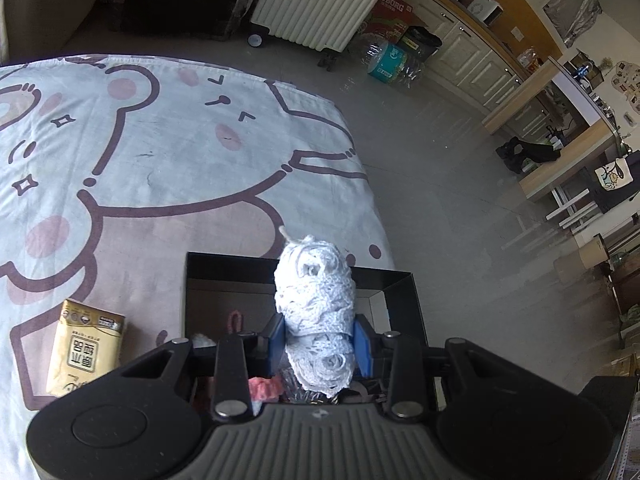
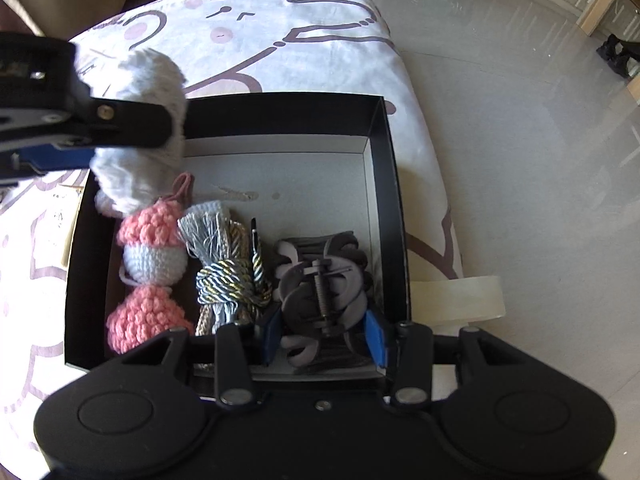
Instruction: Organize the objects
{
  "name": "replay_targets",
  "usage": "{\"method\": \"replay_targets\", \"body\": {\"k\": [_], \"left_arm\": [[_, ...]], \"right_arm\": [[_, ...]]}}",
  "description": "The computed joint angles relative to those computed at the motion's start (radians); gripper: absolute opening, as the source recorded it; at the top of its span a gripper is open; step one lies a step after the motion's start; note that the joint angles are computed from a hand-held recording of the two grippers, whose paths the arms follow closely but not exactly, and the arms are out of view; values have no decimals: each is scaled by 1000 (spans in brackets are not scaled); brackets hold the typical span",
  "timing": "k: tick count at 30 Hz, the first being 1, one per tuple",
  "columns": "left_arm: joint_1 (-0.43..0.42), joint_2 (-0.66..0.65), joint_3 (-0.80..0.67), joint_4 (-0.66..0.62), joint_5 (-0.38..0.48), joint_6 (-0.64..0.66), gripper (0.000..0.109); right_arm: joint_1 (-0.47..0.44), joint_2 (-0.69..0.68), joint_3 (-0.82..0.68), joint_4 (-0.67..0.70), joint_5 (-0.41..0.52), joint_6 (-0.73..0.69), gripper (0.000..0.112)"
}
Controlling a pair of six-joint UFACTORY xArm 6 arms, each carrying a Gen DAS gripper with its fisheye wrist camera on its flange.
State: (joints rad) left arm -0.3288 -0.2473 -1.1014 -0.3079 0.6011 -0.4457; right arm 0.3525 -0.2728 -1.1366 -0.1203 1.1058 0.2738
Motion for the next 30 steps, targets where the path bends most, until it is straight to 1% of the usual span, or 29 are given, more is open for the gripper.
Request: {"method": "replay_targets", "body": {"k": [12,14,17,22,23,24,26,27,30], "left_arm": [[-47,130,-47,-159,-96,88,37],[-52,152,-56,-192,-99,103,37],[-58,187,-76,-205,-98,105,37],[-61,233,-117,-192,-60,121,37],[-58,237,-121,-212,-47,138,37],[-55,244,-127,-239,-37,157,38],[-46,251,-133,-272,-13,173,44],[-43,249,-128,-274,-18,167,51],[-35,235,-113,-268,-41,145,56]], "right_arm": [[-10,-5,4,23,1,-1,44],[-9,-4,2,21,2,3,44],[-12,-5,3,20,3,0,44],[-15,-1,-3,22,11,15,44],[-18,-1,-4,26,11,16,44],[-20,-1,-3,29,9,15,44],[-25,-4,0,36,5,12,44],[-26,-5,1,38,4,10,44],[-25,-3,-1,36,6,9,44]]}}
